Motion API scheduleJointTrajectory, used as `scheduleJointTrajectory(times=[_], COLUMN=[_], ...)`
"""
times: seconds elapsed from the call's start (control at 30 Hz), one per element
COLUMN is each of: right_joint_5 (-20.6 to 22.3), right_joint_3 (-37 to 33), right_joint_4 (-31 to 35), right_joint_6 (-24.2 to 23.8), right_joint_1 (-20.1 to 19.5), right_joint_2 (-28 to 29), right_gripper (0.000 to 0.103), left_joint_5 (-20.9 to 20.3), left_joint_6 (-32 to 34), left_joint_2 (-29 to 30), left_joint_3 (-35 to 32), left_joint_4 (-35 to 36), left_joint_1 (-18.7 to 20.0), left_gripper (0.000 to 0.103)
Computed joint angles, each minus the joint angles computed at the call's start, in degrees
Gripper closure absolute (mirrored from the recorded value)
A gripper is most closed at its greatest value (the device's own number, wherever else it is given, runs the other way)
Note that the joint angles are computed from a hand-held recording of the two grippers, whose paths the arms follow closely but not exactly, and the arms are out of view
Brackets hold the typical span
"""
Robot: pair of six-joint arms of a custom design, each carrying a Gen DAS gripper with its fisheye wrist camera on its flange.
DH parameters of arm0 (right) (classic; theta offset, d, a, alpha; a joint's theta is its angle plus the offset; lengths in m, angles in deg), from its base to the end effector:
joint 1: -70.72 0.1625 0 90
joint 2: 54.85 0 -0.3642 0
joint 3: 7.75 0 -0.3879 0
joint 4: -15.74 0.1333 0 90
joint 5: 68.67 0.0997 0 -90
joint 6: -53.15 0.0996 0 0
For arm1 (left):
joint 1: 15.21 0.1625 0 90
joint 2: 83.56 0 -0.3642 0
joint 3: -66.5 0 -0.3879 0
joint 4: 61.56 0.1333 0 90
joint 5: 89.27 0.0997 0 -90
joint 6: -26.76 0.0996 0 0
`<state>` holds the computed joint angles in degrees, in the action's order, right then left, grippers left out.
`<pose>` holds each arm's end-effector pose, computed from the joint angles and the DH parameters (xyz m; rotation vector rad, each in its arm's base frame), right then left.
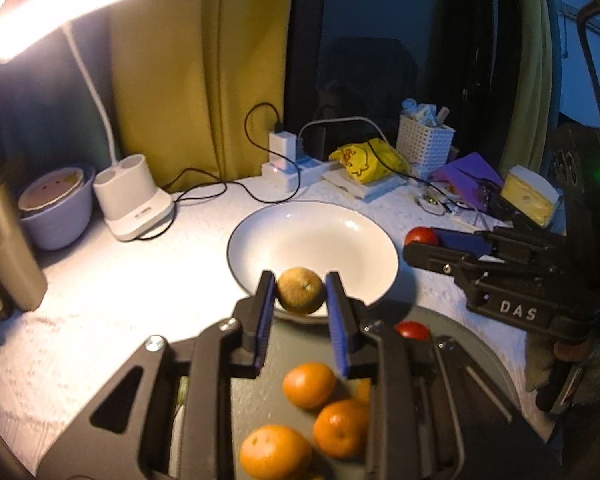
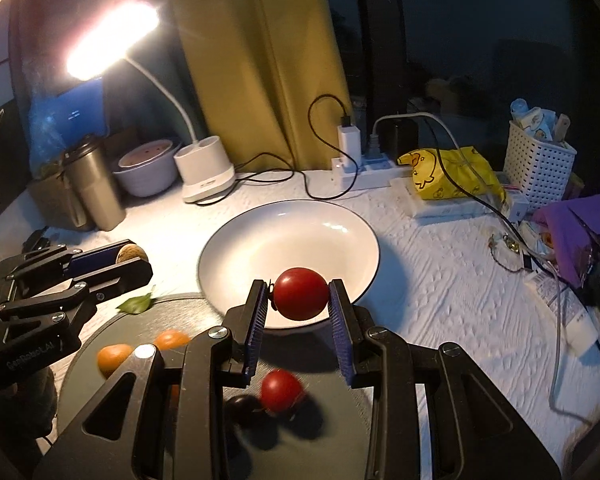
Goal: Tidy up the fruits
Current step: 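Carry both fruits over the white bowl and open both tools to drop them, then move both open tools back over the fruit board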
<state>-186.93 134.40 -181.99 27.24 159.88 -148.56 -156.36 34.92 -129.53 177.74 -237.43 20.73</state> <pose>0.0809 -0.3613 0.2766 0.1712 -2.2342 1.0989 -0.3370 -0.4569 0.0212 1.3737 2.4781 -0.6975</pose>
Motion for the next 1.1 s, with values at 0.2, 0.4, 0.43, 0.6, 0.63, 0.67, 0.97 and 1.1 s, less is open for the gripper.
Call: scheduleJointTrajectory(times=[0.2,0.4,0.43,0.6,0.63,0.67,0.97,1.1], right_joint_5=[1.9,3.5,3.6,3.1,2.9,2.9,0.7,-0.4], right_joint_3=[-2.3,-4.5,-4.9,-6.5,-6.8,-6.9,-7.0,-6.3], right_joint_4=[-0.2,0.2,0.2,0.5,0.8,1.0,0.4,-0.2], right_joint_6=[-1.3,-2.1,-2.2,-2.5,-2.2,-2.0,-0.8,-0.3], right_joint_1=[-3.3,-5.2,-5.4,-5.7,-5.8,-5.9,-4.9,-3.8], right_joint_2=[2.2,4.3,4.9,7.4,7.8,8.0,7.9,7.1], right_gripper=[0.07,0.07,0.07,0.07,0.07,0.07,0.054,0.054], left_joint_5=[-1.8,-2.3,-2.5,-4.0,-4.0,-3.9,-4.2,-4.0], left_joint_6=[0.4,0.2,-0.1,-2.1,-2.3,-2.7,-3.9,-4.2], left_joint_2=[3.8,7.5,8.0,9.1,9.2,9.4,8.3,6.5], left_joint_3=[-5.4,-10.4,-11.3,-14.1,-14.5,-14.8,-14.0,-12.0], left_joint_4=[3.0,7.4,8.6,13.4,14.0,14.9,14.1,12.7], left_joint_1=[0.9,1.6,1.9,2.7,2.8,2.8,3.0,2.3], left_gripper=[0.077,0.077,0.077,0.076,0.076,0.076,0.056,0.056])
